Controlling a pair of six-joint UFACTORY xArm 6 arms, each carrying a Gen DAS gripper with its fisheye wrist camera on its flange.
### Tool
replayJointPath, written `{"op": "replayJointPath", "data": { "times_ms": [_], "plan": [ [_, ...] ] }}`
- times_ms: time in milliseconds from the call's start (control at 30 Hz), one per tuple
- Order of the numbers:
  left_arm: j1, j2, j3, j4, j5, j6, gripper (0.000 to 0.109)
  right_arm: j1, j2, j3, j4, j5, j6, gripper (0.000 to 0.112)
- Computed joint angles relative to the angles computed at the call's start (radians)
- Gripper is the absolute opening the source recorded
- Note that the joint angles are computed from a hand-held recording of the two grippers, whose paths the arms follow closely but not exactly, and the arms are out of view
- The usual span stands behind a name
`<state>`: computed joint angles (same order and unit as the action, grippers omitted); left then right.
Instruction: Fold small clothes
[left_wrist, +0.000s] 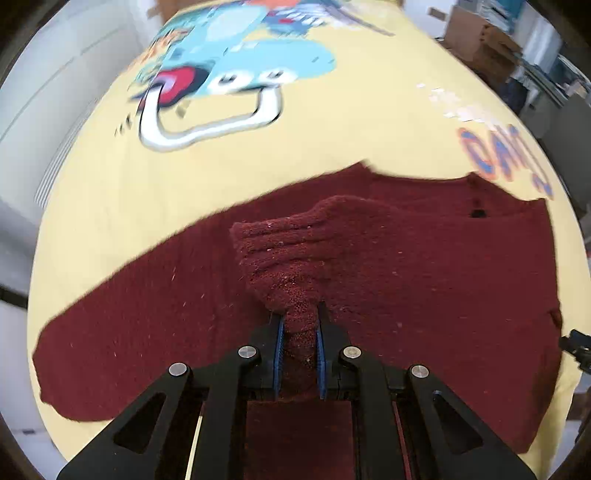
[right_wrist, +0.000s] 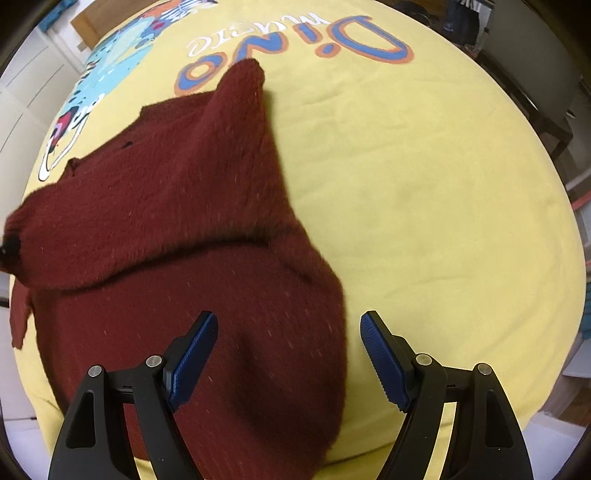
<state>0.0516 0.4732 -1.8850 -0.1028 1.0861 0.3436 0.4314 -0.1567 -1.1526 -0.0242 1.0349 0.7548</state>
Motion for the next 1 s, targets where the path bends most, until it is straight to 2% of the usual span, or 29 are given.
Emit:
{"op": "replayJointPath", "data": {
  "times_ms": [100,233,367,500,533,567,633,667,833,1000],
  "plan": [
    [0.023,0.012,0.040,0.056,-0.025,-0.006,0.012,-0.011,0.052,-0.057,-0.011,-0.004,-0.005,0.081],
    [0.033,-0.002,0.110,0.058,-0.060,-0.002,0.012,-0.048,0.143,-0.157,-0.030,-0.028,-0.046,0.081],
    [0.032,-0.013,0.123,0.043,-0.065,-0.004,0.012,-0.100,0.246,-0.246,0.045,-0.067,-0.122,0.080],
    [0.035,-0.034,0.145,0.045,-0.067,0.008,0.012,-0.116,0.361,-0.362,0.018,-0.035,-0.134,0.079],
    [0.034,-0.040,0.151,0.049,-0.069,0.011,0.012,-0.121,0.379,-0.370,0.043,-0.052,-0.158,0.074],
    [0.033,-0.046,0.159,0.051,-0.070,0.011,0.012,-0.125,0.386,-0.370,0.069,-0.065,-0.175,0.057],
    [0.044,-0.045,0.150,0.045,-0.062,0.018,0.012,-0.136,0.405,-0.367,0.153,-0.091,-0.199,0.029],
    [0.043,-0.042,0.146,0.040,-0.063,0.017,0.012,-0.141,0.410,-0.369,0.165,-0.089,-0.185,0.024],
    [0.037,-0.041,0.130,0.024,-0.054,0.021,0.012,-0.136,0.333,-0.301,0.068,-0.132,-0.076,0.017],
    [0.026,-0.066,0.181,0.049,-0.097,0.005,0.015,-0.117,0.293,-0.268,-0.021,-0.135,-0.032,0.017]
  ]
}}
